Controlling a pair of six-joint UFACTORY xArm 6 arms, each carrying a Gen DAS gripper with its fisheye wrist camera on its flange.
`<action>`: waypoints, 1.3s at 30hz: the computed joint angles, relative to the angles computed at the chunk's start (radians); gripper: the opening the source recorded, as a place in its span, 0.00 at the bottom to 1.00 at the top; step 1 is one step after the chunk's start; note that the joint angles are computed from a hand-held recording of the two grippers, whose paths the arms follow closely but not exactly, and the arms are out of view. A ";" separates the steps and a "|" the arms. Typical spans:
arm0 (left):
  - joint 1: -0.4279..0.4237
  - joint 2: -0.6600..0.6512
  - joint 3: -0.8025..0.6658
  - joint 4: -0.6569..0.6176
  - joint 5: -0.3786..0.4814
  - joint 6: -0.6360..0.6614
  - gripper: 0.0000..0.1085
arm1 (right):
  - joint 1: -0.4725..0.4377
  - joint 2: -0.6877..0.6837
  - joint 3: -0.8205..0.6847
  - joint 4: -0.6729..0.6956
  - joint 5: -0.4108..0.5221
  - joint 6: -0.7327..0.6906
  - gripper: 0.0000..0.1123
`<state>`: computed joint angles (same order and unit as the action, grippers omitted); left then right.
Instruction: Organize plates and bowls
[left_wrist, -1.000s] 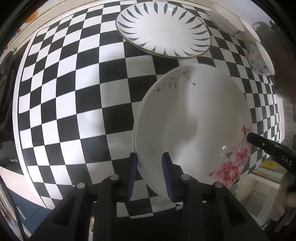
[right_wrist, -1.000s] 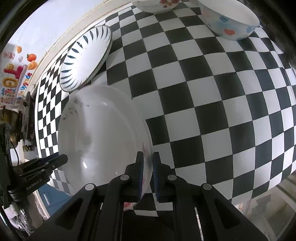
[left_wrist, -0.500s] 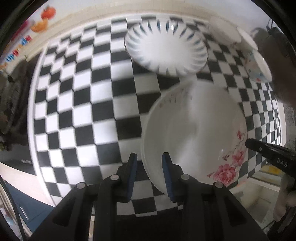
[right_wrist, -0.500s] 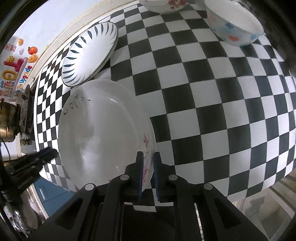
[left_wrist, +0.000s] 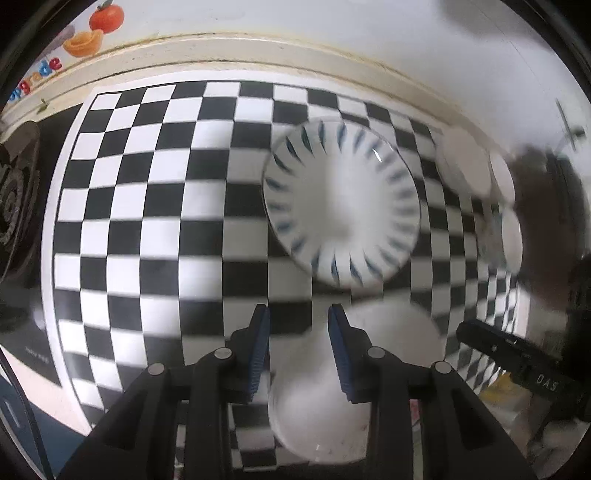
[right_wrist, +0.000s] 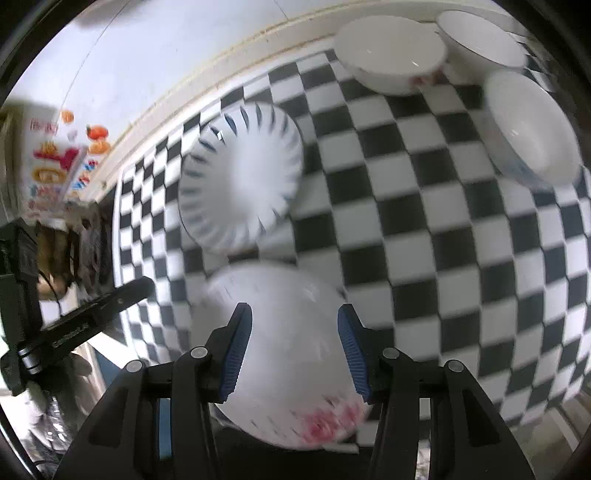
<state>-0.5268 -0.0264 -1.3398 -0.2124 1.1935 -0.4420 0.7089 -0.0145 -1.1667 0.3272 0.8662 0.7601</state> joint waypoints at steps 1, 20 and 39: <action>0.014 0.023 -0.023 -0.004 0.002 0.001 0.28 | -0.014 0.027 -0.027 0.012 -0.001 -0.013 0.46; 0.082 0.415 -0.337 -0.022 0.102 0.062 0.28 | -0.171 0.542 -0.551 0.045 0.170 -0.193 0.46; 0.052 0.341 -0.230 0.018 -0.021 0.060 0.20 | -0.141 0.573 -0.587 -0.024 0.193 -0.266 0.15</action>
<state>-0.4750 0.3145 -1.5701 -0.1940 1.1729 -0.3820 0.5680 0.5586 -1.7538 0.3028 1.0594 0.4945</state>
